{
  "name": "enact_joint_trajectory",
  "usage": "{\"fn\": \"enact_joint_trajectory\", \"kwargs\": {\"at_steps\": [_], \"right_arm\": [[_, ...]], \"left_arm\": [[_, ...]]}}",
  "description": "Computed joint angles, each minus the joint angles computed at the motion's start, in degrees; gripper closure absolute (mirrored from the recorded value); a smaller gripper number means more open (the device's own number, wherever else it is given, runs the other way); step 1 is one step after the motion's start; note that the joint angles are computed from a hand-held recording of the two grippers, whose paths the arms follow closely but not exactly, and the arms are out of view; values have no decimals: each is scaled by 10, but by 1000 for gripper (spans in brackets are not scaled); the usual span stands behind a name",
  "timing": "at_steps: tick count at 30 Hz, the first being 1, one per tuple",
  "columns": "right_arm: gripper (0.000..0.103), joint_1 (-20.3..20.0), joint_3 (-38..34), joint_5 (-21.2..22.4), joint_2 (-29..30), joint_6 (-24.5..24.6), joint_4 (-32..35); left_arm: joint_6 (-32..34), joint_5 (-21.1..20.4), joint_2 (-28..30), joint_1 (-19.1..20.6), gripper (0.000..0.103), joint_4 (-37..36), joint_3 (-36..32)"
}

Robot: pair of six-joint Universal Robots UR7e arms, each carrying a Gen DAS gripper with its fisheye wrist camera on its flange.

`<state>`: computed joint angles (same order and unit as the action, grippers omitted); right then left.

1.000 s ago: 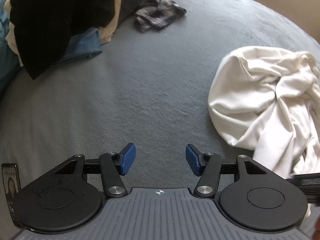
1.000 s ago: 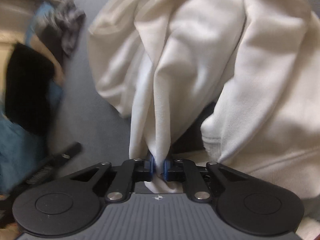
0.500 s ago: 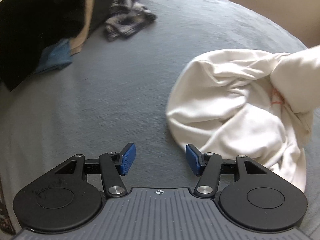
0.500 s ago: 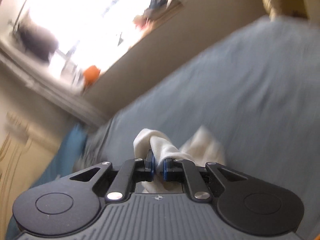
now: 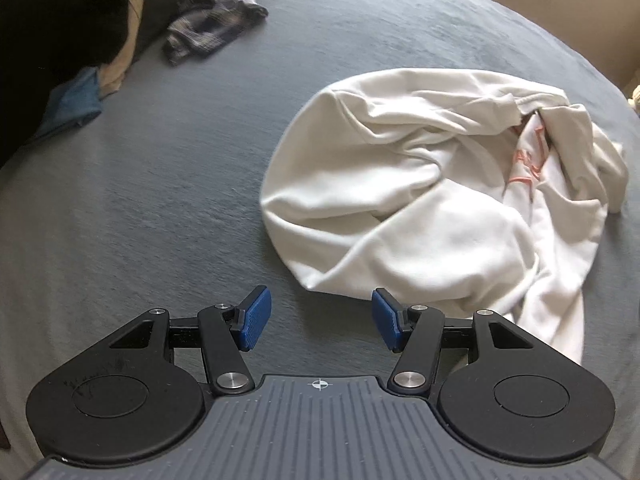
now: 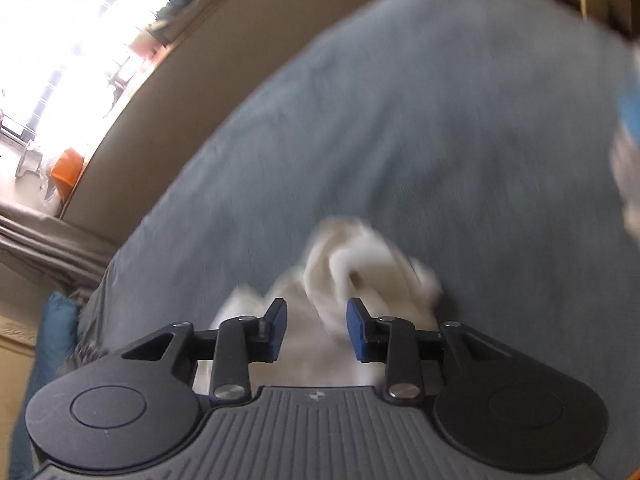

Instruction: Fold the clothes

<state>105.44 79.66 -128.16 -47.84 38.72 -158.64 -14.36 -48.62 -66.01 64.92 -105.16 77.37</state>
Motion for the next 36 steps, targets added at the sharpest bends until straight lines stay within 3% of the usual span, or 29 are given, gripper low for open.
{"fn": "enact_joint_trajectory", "kwargs": {"at_steps": [3, 7, 12, 13, 17, 20, 24, 28, 31, 36], "right_arm": [[60, 8, 101, 61, -43, 62, -47], [59, 14, 178, 159, -72, 123, -28], [58, 15, 203, 211, -36, 178, -40], [58, 15, 206, 221, -26, 186, -49], [59, 13, 183, 217, 20, 212, -52], [59, 22, 186, 197, 33, 231, -73], [60, 19, 186, 199, 35, 217, -74], [60, 11, 204, 208, 30, 215, -98], [60, 10, 206, 208, 32, 222, -106], [60, 13, 205, 204, 32, 210, -103]], "left_arm": [[-12, -21, 7, 6, 42, 3, -9], [-21, -30, 23, 14, 42, 3, -22], [-24, -32, 44, 27, 43, 1, -37], [-21, -19, 49, 26, 46, 3, -38], [22, 22, 58, 22, 95, -12, -29], [58, 39, 49, 16, 102, -64, -13], [151, 72, 40, 3, 103, -189, 4], [267, 109, 67, 0, 103, -329, -22], [399, 119, 120, 6, 103, -457, -85], [548, 87, 245, 19, 103, -549, -289]]}}
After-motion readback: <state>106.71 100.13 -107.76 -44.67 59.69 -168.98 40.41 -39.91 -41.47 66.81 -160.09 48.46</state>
